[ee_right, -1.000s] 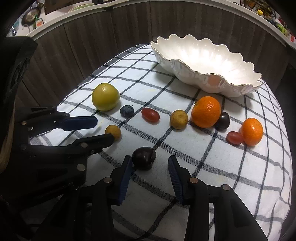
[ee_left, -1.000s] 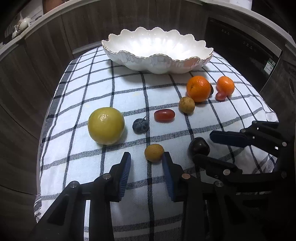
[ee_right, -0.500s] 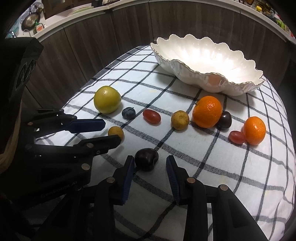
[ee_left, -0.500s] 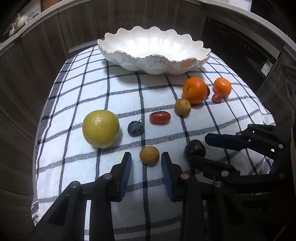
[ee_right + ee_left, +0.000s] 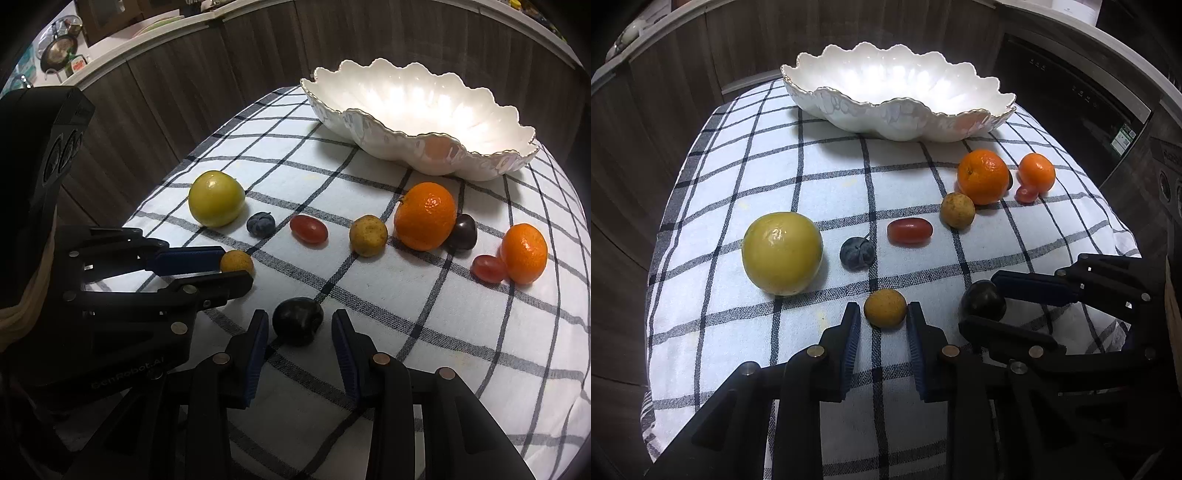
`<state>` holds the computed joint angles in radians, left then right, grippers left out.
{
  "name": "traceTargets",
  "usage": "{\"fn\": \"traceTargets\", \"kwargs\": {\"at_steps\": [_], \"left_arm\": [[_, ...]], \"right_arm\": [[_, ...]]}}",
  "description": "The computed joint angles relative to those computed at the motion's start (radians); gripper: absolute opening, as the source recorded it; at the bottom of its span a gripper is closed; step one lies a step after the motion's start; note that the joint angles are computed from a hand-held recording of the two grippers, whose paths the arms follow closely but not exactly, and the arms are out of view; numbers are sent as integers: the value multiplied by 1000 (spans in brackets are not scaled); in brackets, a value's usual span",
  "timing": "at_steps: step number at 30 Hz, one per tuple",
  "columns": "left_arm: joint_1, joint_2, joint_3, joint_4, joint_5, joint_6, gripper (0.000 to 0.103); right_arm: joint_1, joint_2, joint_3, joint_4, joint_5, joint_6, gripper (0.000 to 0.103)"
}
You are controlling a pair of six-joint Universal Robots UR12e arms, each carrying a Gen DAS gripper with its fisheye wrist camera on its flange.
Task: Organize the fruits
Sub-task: 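Close the left tool on the yellow fruit while the right tool grasps the dark plum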
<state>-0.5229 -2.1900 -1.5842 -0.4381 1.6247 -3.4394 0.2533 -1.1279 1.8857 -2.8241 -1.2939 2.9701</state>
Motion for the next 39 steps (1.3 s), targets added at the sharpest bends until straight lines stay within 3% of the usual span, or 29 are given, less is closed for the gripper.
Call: {"fn": "traceTargets", "kwargs": {"at_steps": [8,28,39], "left_arm": [[-4,-1,-2,8,10,5,23],[-52,49,-48,135,155,-6,24],[-70,62,-44,151,211,-10,24]], "right_arm": [[4,4,-3,-1,1,-17,30],[0,-56,56,-118,-44,-7,30],[-5,-86,77,-187,-68,15,30]]}}
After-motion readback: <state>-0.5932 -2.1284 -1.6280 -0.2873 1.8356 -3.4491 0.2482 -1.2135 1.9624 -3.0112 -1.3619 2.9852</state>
